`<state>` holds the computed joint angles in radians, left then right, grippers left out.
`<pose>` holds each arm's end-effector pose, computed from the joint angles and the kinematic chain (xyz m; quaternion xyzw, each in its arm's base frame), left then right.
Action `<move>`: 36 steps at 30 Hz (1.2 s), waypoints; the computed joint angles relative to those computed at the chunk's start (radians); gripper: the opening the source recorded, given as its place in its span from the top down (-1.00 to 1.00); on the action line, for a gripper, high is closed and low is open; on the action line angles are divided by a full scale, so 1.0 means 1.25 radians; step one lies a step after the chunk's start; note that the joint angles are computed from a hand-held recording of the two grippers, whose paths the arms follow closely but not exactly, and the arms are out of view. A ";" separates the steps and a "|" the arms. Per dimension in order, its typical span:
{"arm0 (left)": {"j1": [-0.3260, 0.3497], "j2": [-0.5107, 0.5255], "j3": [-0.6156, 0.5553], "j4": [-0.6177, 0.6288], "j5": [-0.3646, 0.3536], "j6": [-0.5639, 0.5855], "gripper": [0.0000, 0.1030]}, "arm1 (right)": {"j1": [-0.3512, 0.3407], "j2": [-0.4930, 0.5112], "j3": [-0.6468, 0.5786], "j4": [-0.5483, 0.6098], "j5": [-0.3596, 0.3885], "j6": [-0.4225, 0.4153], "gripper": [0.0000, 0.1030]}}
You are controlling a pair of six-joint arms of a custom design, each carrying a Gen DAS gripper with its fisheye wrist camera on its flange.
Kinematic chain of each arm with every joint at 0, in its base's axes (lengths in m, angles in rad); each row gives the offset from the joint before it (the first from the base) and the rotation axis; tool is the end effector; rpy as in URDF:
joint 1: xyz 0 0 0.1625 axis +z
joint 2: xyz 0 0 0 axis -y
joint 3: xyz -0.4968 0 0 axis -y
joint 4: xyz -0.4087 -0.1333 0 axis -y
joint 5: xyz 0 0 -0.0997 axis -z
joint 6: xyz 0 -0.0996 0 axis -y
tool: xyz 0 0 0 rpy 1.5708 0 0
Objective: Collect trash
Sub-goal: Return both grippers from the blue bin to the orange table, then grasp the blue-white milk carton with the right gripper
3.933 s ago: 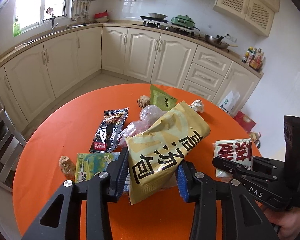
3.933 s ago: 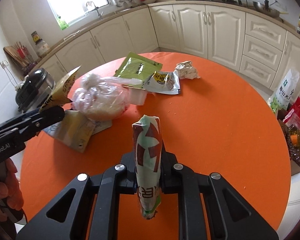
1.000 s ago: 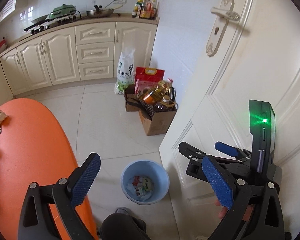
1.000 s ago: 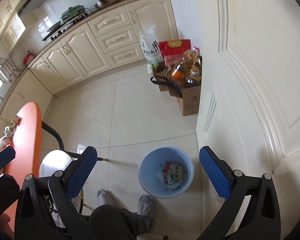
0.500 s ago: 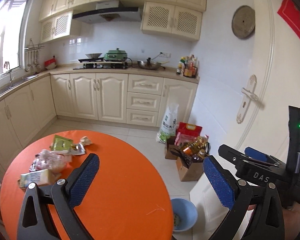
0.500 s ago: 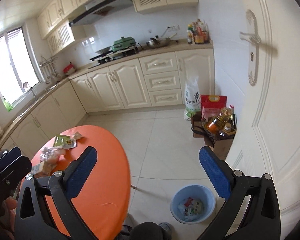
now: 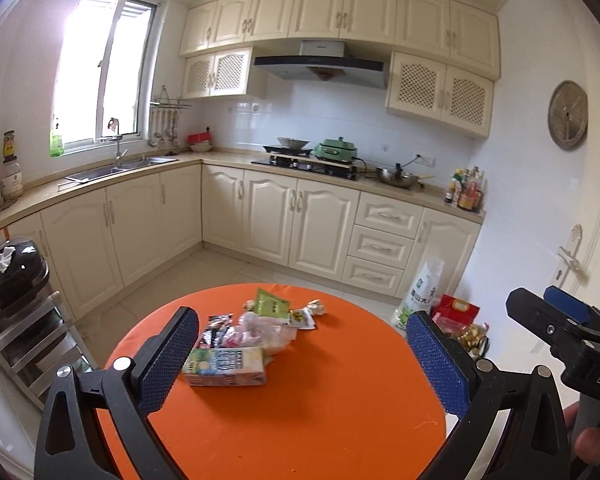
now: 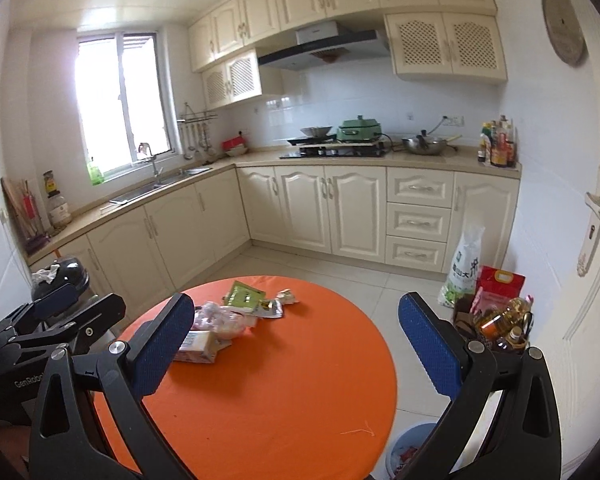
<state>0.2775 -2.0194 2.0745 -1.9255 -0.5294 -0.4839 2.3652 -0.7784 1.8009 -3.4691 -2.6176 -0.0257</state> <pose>-0.2311 -0.2938 0.5690 0.2695 0.8177 -0.4634 0.2097 0.5102 -0.4351 0.2072 0.1183 -0.8039 0.5102 0.2819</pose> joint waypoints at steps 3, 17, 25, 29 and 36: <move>-0.050 -0.043 -0.033 0.197 0.049 -0.138 -0.98 | 0.005 0.027 -0.029 0.001 0.033 -0.021 -1.00; -0.111 -0.050 -0.121 0.610 0.067 -0.504 -0.98 | 0.002 0.079 -0.068 0.066 0.114 -0.002 -1.00; 0.075 0.006 -0.103 0.333 0.032 -0.278 -0.98 | -0.057 0.120 -0.107 0.187 0.171 0.045 -1.00; 0.186 0.067 -0.104 0.186 -0.008 -0.160 -0.98 | -0.107 0.149 -0.142 0.279 0.230 0.071 -1.00; 0.316 0.176 -0.151 0.082 -0.026 -0.081 -0.98 | -0.184 0.219 -0.230 0.418 0.343 0.065 -1.00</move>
<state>0.6721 -1.7996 1.8853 -1.8229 -0.5620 -0.5856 2.1347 -0.5044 1.5137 -2.9463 -2.1895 0.0551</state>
